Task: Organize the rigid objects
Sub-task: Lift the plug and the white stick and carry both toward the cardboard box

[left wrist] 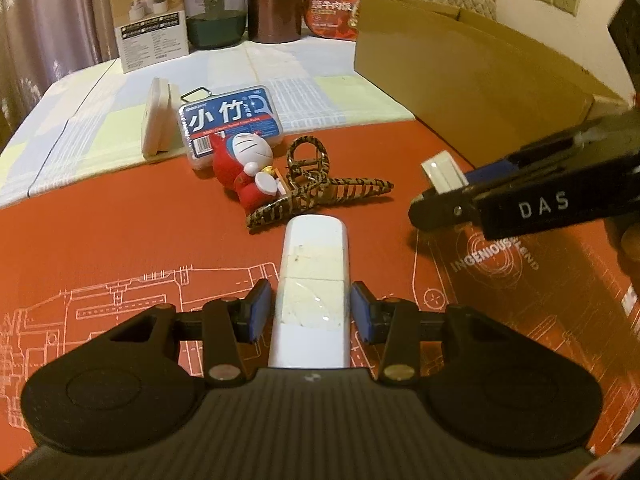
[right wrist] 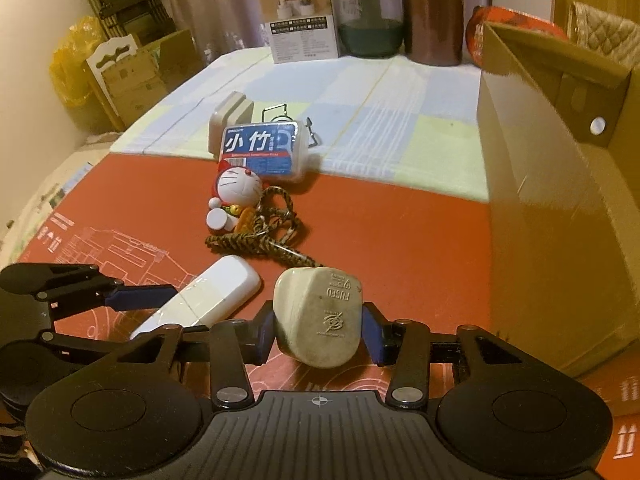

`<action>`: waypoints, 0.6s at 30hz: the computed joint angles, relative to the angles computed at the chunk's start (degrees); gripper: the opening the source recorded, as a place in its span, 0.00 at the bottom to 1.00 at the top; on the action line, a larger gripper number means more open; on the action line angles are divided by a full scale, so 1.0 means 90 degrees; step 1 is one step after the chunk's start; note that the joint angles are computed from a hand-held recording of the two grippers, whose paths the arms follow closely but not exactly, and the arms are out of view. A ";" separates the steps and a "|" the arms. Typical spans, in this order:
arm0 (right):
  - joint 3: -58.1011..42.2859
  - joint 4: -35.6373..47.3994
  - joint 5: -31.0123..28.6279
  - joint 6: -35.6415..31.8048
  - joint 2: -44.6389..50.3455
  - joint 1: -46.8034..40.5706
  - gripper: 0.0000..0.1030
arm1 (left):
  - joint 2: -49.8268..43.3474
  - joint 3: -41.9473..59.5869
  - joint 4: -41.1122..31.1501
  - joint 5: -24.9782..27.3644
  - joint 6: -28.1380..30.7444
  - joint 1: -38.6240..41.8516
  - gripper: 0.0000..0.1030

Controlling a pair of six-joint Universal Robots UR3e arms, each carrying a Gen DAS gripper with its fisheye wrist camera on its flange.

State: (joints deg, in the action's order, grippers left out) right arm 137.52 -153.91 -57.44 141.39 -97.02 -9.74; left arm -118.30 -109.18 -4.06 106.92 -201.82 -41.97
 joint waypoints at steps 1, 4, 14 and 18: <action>0.0005 -0.0027 -0.0014 0.0023 -0.0009 0.0017 0.40 | -0.0024 0.0067 -0.0080 0.0052 0.0084 -0.0037 0.36; 0.0023 -0.0086 -0.0042 0.0084 -0.0050 0.0063 0.40 | -0.0043 0.0152 -0.0185 0.0064 0.0192 -0.0056 0.35; -0.0031 -0.0187 0.0026 0.0326 -0.0360 0.0135 0.40 | 0.0005 0.0210 -0.0350 0.0454 0.0032 -0.0219 0.34; -0.0062 -0.0158 0.0101 0.0453 -0.0499 0.0124 0.40 | 0.0172 0.0118 -0.0295 0.0531 -0.0039 -0.0237 0.34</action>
